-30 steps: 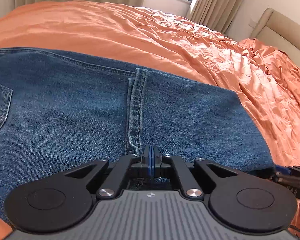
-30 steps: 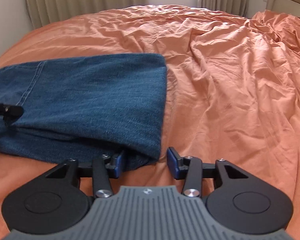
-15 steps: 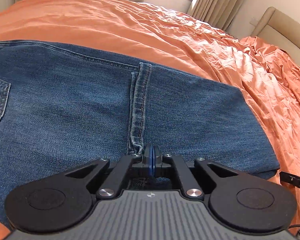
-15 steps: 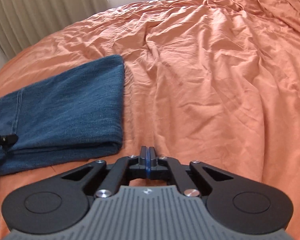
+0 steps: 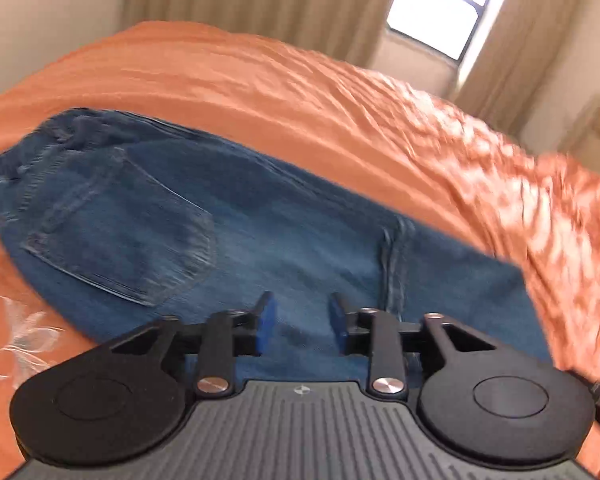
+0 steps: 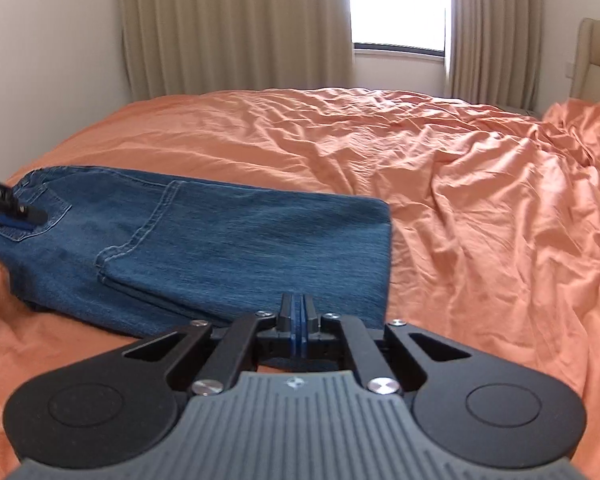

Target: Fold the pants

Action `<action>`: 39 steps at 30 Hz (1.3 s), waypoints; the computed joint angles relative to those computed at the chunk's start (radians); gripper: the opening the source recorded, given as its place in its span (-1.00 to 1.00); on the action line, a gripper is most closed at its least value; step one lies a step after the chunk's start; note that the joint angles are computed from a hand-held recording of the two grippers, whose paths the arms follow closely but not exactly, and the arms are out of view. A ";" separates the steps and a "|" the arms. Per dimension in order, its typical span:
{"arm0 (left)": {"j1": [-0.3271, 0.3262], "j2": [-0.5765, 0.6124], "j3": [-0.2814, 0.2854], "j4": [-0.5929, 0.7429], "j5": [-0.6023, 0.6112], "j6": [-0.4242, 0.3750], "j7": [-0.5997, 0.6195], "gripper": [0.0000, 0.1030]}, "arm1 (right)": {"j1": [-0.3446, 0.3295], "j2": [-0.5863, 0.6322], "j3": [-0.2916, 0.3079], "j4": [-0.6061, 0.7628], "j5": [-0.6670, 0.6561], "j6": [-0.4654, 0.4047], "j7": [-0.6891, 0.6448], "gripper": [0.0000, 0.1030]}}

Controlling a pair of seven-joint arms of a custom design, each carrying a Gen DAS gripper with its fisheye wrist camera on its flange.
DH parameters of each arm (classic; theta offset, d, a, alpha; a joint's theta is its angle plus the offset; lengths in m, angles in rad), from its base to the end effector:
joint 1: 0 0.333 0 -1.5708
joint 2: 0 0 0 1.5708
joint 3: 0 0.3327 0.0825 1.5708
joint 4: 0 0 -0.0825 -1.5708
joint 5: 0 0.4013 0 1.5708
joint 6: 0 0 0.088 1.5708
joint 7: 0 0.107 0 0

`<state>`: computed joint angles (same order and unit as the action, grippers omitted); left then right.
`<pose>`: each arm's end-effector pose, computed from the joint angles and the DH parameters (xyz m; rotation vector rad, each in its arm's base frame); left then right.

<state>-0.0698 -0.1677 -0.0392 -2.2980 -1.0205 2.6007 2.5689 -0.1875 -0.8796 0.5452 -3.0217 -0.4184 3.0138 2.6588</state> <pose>0.5302 -0.0412 0.4681 -1.5979 2.2348 -1.1613 0.3048 0.1230 0.4095 -1.3903 1.9567 -0.8892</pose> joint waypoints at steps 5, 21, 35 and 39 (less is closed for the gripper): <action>0.085 0.089 0.055 0.131 -0.060 -0.077 -0.045 0.13 | -0.085 0.189 0.018 0.131 -0.036 0.112 -0.109 -1.00; 0.372 0.490 -0.042 0.456 -0.423 -0.075 -0.156 0.58 | -0.288 0.806 0.134 0.597 -0.209 0.081 -0.247 -1.00; 0.408 0.676 -0.173 0.642 -0.374 0.025 -0.139 0.39 | -0.170 1.026 0.023 0.761 -0.189 -0.061 -0.285 -1.00; 0.414 0.668 -0.180 0.645 -0.322 0.029 -0.193 -0.18 | -0.120 1.022 -0.021 0.769 -0.147 -0.073 -0.290 -1.00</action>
<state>0.3443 0.5001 -0.2197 -1.6533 -1.3425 2.6294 2.3760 -0.3080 0.1428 0.5247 -2.2529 -0.5658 2.9409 2.3689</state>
